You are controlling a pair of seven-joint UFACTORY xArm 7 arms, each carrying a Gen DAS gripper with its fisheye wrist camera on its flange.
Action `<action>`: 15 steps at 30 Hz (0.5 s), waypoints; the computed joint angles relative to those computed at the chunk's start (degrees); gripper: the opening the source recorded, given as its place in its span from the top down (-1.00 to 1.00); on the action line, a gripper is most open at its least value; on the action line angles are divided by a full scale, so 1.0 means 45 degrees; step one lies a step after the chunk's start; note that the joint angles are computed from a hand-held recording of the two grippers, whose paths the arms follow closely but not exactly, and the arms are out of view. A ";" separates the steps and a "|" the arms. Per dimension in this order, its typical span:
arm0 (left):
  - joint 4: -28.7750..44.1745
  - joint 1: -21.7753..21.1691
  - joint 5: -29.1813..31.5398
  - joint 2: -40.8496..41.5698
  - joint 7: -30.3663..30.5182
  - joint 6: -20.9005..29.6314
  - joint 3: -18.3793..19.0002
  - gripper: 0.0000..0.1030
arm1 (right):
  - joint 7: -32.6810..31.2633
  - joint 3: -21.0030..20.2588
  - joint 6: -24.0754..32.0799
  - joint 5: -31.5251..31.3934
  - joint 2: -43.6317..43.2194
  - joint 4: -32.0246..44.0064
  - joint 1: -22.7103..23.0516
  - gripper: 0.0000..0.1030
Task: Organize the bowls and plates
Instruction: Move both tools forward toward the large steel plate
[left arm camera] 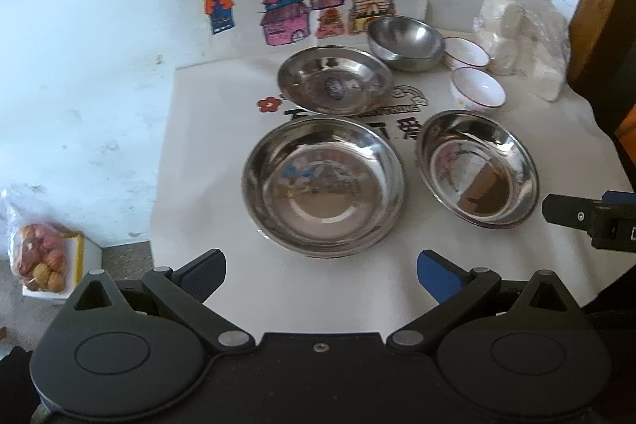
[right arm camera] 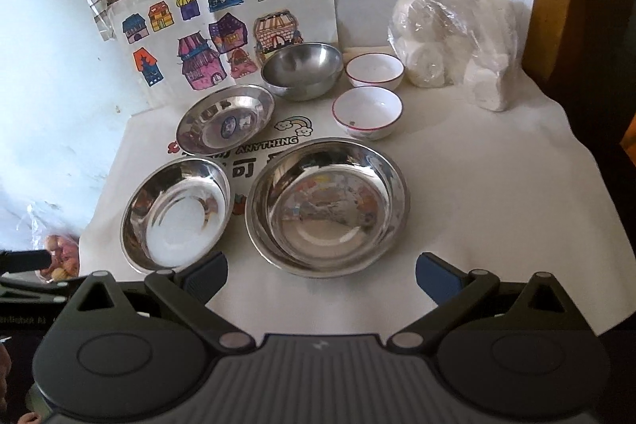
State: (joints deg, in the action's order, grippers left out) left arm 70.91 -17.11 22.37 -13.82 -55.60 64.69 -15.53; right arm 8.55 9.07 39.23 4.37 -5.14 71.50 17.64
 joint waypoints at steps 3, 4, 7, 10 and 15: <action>-0.0070 0.0095 -0.0023 -0.0089 -0.0001 0.0169 0.0106 -0.98 | -0.0125 0.0035 -0.0044 0.0107 0.0337 0.0311 0.0069 -1.00; -0.0104 0.0147 -0.0025 -0.0100 -0.0029 0.0180 0.0143 -0.98 | -0.0181 0.0059 -0.0065 0.0151 0.0440 0.0406 0.0110 -1.00; -0.0244 0.0333 -0.0164 -0.0054 0.0101 -0.0141 0.0390 -0.98 | -0.0301 0.0116 -0.0190 0.0045 0.0767 0.0719 0.0203 -1.00; -0.0311 0.0540 -0.0428 0.0131 0.0625 -0.0728 0.0735 -0.98 | 0.0047 0.0156 -0.0451 -0.0297 0.1097 0.1041 0.0276 -1.00; -0.0409 0.0926 -0.0910 0.0289 0.2151 -0.1591 0.1280 -0.98 | 0.1400 0.0240 -0.0622 -0.1269 0.1791 0.1815 0.0546 -1.00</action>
